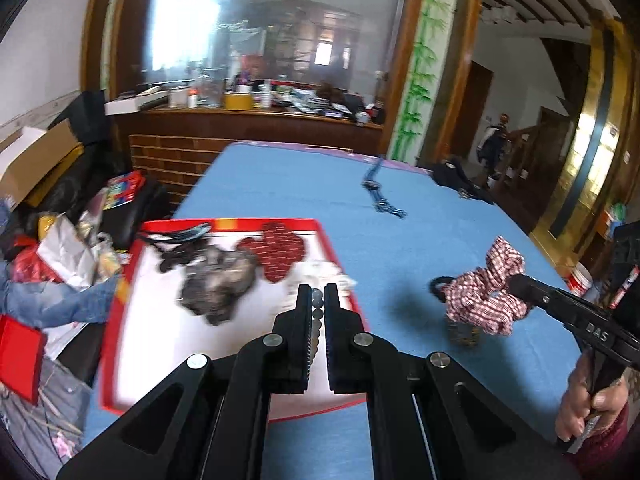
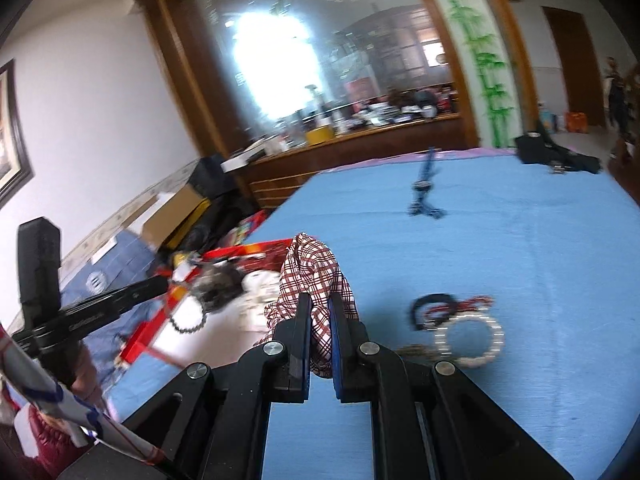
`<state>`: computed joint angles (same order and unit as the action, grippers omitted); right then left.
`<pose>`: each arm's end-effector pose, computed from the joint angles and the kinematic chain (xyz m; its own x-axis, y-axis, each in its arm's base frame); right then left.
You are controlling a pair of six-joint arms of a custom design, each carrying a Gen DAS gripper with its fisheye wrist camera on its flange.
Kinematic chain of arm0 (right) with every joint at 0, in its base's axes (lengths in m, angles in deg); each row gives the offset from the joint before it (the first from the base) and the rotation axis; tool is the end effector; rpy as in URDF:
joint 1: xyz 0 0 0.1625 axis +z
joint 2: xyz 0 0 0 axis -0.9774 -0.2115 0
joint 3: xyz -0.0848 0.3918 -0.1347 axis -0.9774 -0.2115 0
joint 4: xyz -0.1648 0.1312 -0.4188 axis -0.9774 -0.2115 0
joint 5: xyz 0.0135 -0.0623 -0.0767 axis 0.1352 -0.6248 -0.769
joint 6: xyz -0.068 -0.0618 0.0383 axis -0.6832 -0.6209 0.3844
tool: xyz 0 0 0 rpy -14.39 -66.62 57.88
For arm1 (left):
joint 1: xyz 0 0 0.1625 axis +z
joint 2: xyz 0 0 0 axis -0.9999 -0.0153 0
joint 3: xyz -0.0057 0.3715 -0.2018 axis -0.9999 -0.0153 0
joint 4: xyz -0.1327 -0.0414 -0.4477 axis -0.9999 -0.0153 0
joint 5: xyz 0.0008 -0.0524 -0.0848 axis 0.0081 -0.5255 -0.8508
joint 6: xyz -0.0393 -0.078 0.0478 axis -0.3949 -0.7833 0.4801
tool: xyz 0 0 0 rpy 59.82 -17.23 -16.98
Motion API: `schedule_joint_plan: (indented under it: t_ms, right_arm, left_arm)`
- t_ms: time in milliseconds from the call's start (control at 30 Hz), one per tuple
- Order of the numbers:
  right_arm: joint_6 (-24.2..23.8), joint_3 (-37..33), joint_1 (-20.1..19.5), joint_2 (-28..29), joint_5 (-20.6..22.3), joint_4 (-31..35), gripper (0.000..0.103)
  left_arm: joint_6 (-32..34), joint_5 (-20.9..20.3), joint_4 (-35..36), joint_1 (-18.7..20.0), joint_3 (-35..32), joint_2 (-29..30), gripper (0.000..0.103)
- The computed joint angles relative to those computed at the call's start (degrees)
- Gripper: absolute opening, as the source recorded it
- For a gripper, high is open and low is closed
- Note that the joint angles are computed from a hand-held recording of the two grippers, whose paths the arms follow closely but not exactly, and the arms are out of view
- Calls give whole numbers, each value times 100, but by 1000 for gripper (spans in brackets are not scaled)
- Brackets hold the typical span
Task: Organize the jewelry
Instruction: 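Lower red plaid scrunchie into the tray and open right tool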
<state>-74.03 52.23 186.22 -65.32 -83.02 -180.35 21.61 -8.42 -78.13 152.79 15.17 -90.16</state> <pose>0.2895 -0.6044 0.1507 -0.9162 0.0644 0.3956 -0.3292 0.4420 -0.8344 -0.1928 -0.7504 0.3507 -0.6495 0.6184 -0.4424 0.7601 0.5420 -0.3584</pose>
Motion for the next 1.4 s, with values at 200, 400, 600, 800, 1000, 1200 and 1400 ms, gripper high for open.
schedule_joint_plan:
  t_ms: [200, 400, 600, 800, 1000, 1200, 1400]
  right_arm:
    - [96, -546, 114, 337, 170, 743, 9]
    - [102, -1176, 171, 721, 279, 1422, 9]
    - [290, -1787, 127, 1097, 324, 2068, 9]
    - [369, -2412, 91, 1461, 255, 2577, 10]
    - [417, -2964, 30, 1784, 87, 2930, 10]
    - [519, -3330, -45, 1995, 18, 3200, 10]
    - [476, -3757, -61, 2274, -273, 3390, 10]
  left_arm:
    - [-7, 188, 54, 208, -340, 96, 5]
    - [-99, 331, 229, 384, -841, 384, 5]
    - [-133, 511, 434, 525, -1426, 802, 5]
    - [-165, 635, 667, 619, -2006, 1238, 5]
    - [-148, 752, 819, 676, -2387, 1561, 5]
    - [-200, 783, 994, 739, -2688, 1777, 5]
    - [-228, 853, 1067, 774, -2862, 1908, 5]
